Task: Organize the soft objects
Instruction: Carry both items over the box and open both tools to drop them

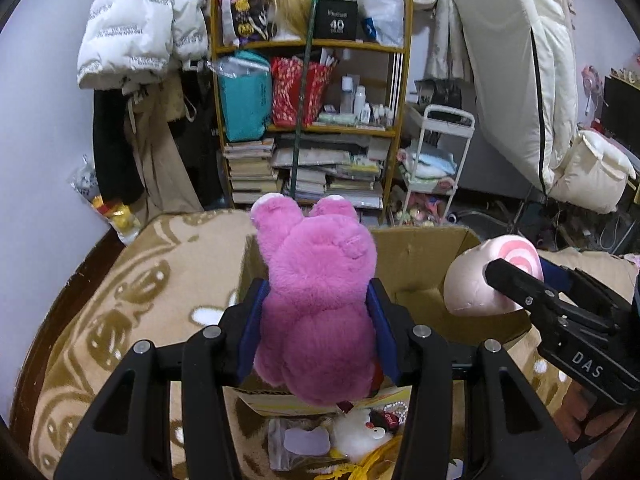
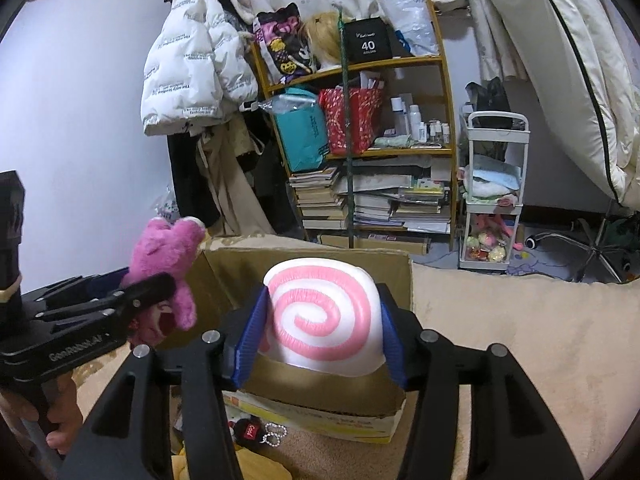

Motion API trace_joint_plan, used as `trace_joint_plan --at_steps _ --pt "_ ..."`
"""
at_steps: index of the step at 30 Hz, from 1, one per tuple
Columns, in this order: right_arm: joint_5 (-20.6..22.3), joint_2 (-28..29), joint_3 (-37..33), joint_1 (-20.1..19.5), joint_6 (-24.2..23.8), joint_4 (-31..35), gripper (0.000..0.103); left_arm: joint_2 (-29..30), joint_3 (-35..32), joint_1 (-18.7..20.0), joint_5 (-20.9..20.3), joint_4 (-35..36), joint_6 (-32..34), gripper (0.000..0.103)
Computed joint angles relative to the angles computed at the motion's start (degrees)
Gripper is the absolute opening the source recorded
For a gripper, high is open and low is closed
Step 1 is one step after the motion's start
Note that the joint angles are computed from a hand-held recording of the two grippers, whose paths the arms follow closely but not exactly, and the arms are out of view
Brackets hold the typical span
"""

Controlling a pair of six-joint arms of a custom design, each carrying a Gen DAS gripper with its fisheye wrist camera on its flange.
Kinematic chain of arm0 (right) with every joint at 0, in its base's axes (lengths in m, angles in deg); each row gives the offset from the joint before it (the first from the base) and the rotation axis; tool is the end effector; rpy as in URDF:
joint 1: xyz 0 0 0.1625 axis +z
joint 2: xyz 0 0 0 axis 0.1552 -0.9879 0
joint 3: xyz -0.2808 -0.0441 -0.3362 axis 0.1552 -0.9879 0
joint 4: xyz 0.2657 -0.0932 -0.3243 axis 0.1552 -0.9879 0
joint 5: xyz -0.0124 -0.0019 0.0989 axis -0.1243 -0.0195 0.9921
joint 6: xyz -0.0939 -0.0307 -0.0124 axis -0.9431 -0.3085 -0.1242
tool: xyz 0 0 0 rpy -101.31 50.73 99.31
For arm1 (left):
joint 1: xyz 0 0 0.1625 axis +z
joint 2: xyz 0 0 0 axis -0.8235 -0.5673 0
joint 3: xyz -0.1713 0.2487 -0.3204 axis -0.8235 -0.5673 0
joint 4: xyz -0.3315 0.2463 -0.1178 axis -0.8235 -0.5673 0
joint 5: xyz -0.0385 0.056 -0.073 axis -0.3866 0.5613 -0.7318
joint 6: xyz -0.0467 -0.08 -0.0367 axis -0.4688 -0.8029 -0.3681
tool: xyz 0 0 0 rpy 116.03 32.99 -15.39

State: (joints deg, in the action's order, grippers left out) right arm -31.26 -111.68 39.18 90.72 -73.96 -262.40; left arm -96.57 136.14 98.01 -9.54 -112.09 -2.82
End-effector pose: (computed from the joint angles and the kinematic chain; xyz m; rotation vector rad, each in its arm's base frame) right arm 0.1904 -0.5492 0.2517 0.4383 -2.3440 1.2382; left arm -0.3231 -0.5779 0.1418 0.7314 2.2908 -0.9253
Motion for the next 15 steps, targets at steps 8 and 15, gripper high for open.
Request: trace_joint_plan --at_steps 8,15 --pt "0.9 -0.3 0.4 -0.8 0.7 3.1 0.062 0.1 0.2 0.3 0.8 1.2 -1.8 0.066" --pt "0.7 -0.3 0.8 -0.2 -0.3 0.6 0.091 -2.2 0.9 0.1 2.6 5.7 -7.4 0.075"
